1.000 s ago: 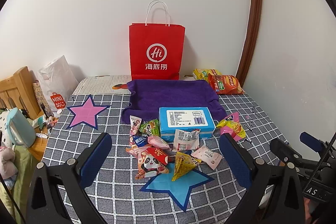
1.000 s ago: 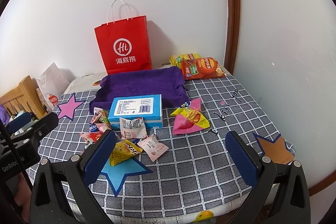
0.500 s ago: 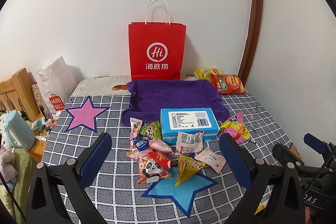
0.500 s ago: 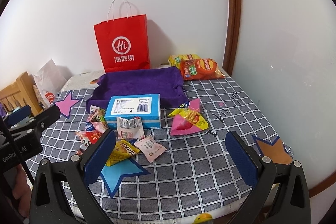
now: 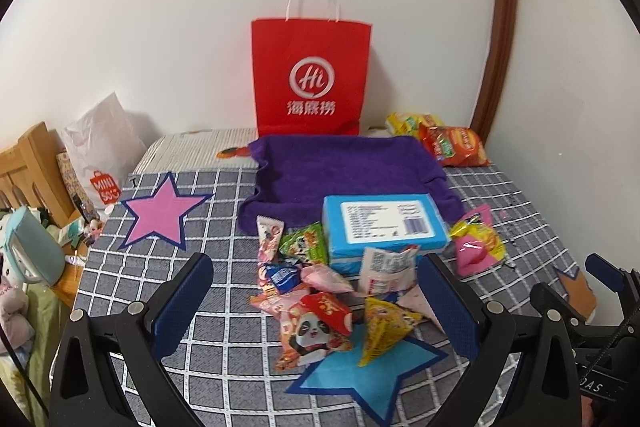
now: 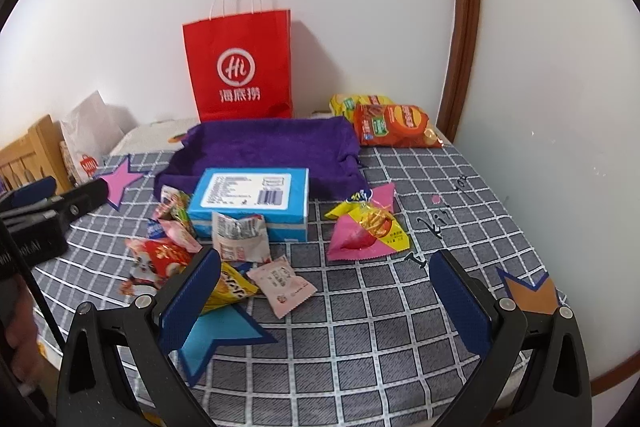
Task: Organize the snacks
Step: 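Move left gripper to pink-white stick snack while right gripper approaches pink square candy packet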
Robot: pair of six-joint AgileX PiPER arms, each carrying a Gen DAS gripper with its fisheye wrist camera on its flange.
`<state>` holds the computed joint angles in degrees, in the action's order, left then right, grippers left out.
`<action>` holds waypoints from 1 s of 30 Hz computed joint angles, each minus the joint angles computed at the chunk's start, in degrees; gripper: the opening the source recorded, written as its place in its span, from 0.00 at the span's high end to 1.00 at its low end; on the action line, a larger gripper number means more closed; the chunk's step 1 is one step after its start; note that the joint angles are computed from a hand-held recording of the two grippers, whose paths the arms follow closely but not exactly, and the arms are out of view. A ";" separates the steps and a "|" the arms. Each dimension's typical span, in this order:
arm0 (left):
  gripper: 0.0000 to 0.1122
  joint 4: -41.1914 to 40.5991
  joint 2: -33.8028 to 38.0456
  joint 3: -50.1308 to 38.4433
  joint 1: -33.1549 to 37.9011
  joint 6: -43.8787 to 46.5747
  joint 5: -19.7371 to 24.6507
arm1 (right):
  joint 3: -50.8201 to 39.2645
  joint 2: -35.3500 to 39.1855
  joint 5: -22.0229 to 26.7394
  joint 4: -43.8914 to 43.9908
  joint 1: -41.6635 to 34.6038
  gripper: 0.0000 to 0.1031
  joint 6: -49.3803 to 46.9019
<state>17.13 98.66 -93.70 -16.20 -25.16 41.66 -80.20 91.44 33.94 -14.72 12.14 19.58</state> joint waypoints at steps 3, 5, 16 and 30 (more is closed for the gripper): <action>0.09 -0.73 2.00 -0.66 1.64 0.97 0.48 | 0.29 3.41 -1.81 0.14 -0.52 0.02 -1.76; 0.09 -1.31 3.57 -1.32 2.94 1.62 0.80 | -0.21 5.88 -2.13 1.63 -0.95 0.05 -3.94; 0.17 -9.98 7.07 -0.12 8.68 9.88 -1.02 | -7.19 20.32 -1.57 16.83 -3.08 0.17 -21.20; 0.17 -18.09 10.75 -1.60 13.37 16.99 -1.20 | -13.33 27.62 -1.87 22.17 -2.85 0.41 -27.81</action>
